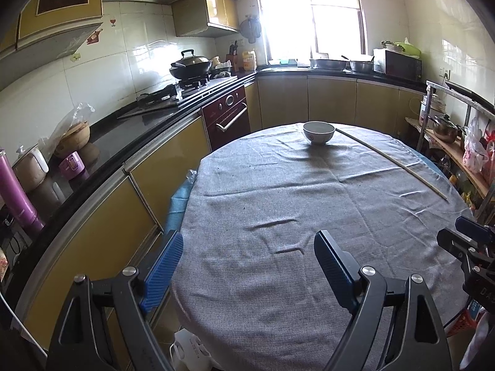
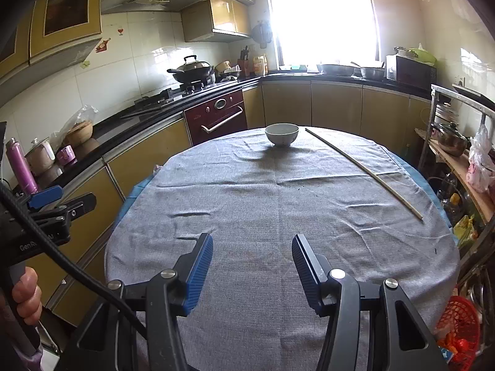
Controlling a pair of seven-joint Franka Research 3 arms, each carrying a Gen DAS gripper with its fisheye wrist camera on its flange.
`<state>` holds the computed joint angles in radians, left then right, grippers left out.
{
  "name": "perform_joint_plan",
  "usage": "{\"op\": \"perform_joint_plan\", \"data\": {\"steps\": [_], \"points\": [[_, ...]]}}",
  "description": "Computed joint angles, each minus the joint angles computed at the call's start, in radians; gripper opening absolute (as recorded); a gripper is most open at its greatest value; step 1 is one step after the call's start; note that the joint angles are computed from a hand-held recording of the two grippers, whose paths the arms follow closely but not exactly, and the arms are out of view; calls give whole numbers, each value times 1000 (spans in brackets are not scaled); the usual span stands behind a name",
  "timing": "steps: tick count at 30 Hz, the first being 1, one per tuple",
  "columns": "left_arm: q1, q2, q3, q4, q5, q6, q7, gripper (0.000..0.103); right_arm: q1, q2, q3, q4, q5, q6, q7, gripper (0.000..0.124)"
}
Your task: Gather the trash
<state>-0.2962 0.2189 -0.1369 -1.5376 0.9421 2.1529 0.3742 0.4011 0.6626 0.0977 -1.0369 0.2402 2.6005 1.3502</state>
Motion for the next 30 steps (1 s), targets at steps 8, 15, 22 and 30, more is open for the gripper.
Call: {"op": "perform_joint_plan", "data": {"steps": [8, 15, 22, 30], "points": [[-3, -20, -6, -17, 13, 2, -11, 87, -3, -40, 1, -60, 4, 30, -8, 57], [1, -32, -10, -30, 19, 11, -17, 87, -1, -56, -2, -80, 1, 44, -3, 57], [10, -45, -14, -48, 17, 22, -21, 87, 6, -53, -4, -75, -8, 40, 2, 58], [16, -49, -16, -55, 13, 32, -17, 87, 14, -43, -9, -56, -22, 34, 12, 58]]}}
